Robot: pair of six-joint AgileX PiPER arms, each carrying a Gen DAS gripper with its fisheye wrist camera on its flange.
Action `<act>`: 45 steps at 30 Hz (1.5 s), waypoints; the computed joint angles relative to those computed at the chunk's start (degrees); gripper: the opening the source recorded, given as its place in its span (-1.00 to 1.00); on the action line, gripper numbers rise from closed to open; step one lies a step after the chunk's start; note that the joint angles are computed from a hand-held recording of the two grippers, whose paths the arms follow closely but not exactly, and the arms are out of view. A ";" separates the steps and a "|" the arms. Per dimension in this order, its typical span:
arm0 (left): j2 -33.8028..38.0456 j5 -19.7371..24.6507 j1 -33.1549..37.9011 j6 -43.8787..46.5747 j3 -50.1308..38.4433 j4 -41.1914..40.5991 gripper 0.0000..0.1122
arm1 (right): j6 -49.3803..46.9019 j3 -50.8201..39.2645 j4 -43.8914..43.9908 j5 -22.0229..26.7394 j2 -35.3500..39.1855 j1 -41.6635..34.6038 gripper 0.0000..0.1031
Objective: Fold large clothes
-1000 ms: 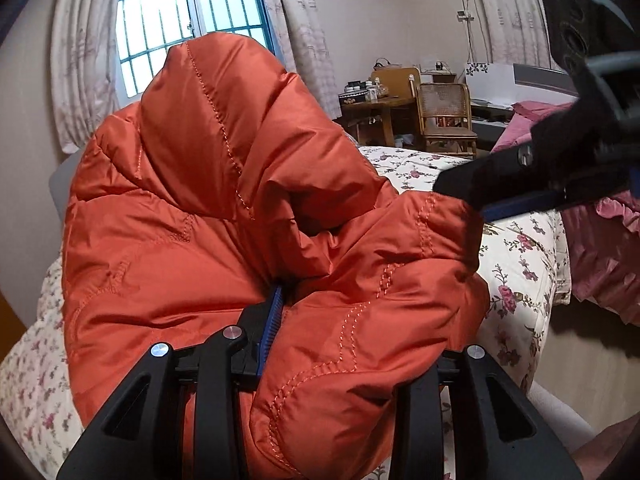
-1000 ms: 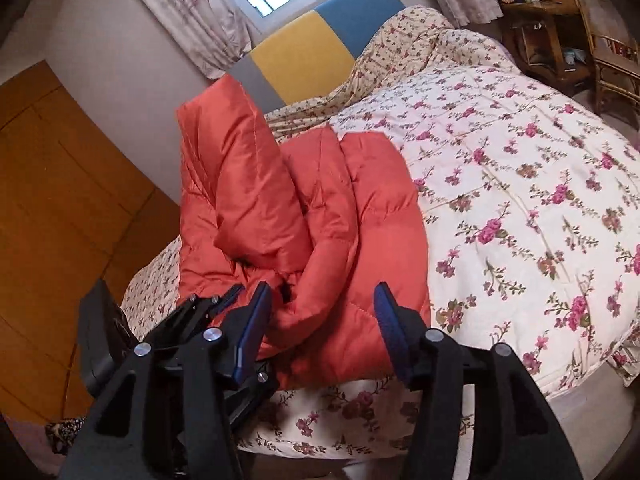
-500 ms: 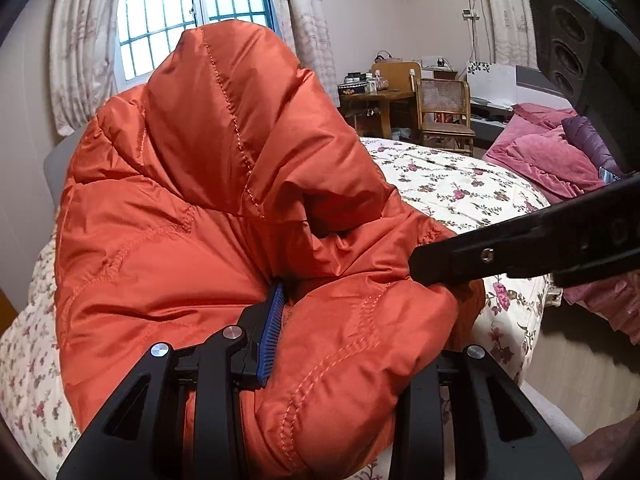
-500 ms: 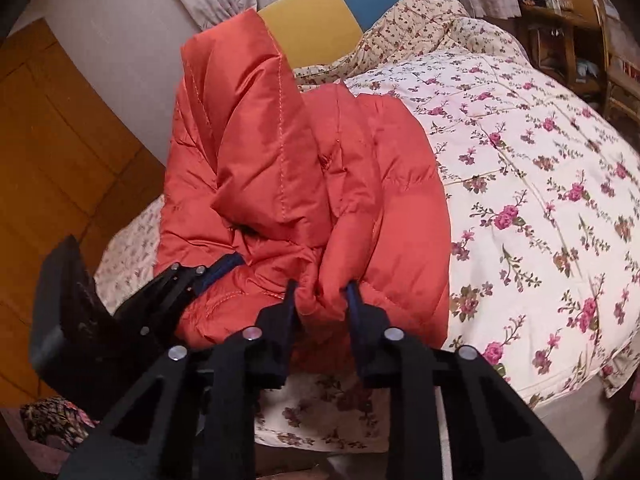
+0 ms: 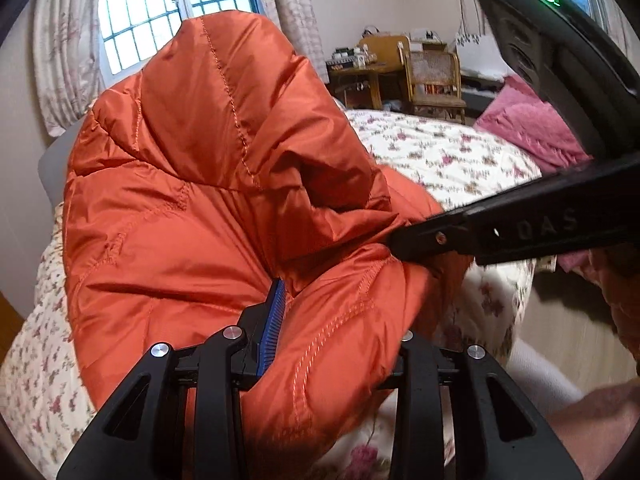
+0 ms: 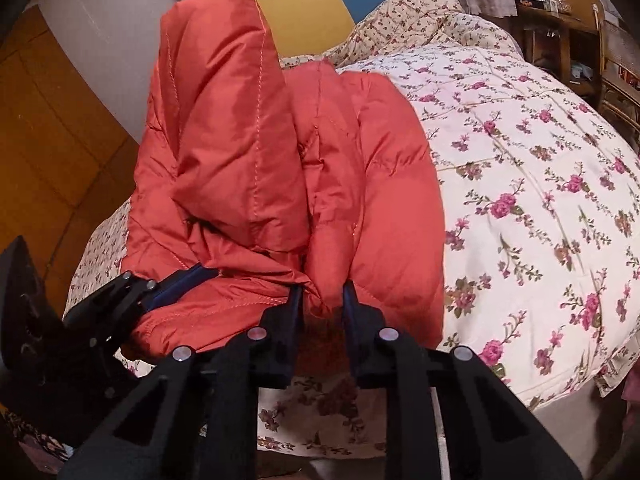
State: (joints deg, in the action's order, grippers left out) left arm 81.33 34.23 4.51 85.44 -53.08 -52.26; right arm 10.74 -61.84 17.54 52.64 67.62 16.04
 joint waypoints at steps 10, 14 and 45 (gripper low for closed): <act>2.94 25.71 20.88 -1.06 -9.24 -8.47 -0.02 | 2.24 1.98 -3.29 -1.78 0.81 -0.35 -0.69; 11.46 16.38 23.22 -9.34 -20.40 -13.94 -0.02 | 4.35 1.04 -9.20 -2.72 -0.64 3.54 -0.57; 31.06 6.70 -5.66 -63.67 -50.35 38.23 0.42 | 1.06 -33.69 -18.38 -7.60 32.66 -2.12 -0.54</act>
State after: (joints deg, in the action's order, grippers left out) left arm 112.39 40.93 -1.15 21.78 -103.43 -14.03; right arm 11.81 -95.53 -0.84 45.05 100.28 13.92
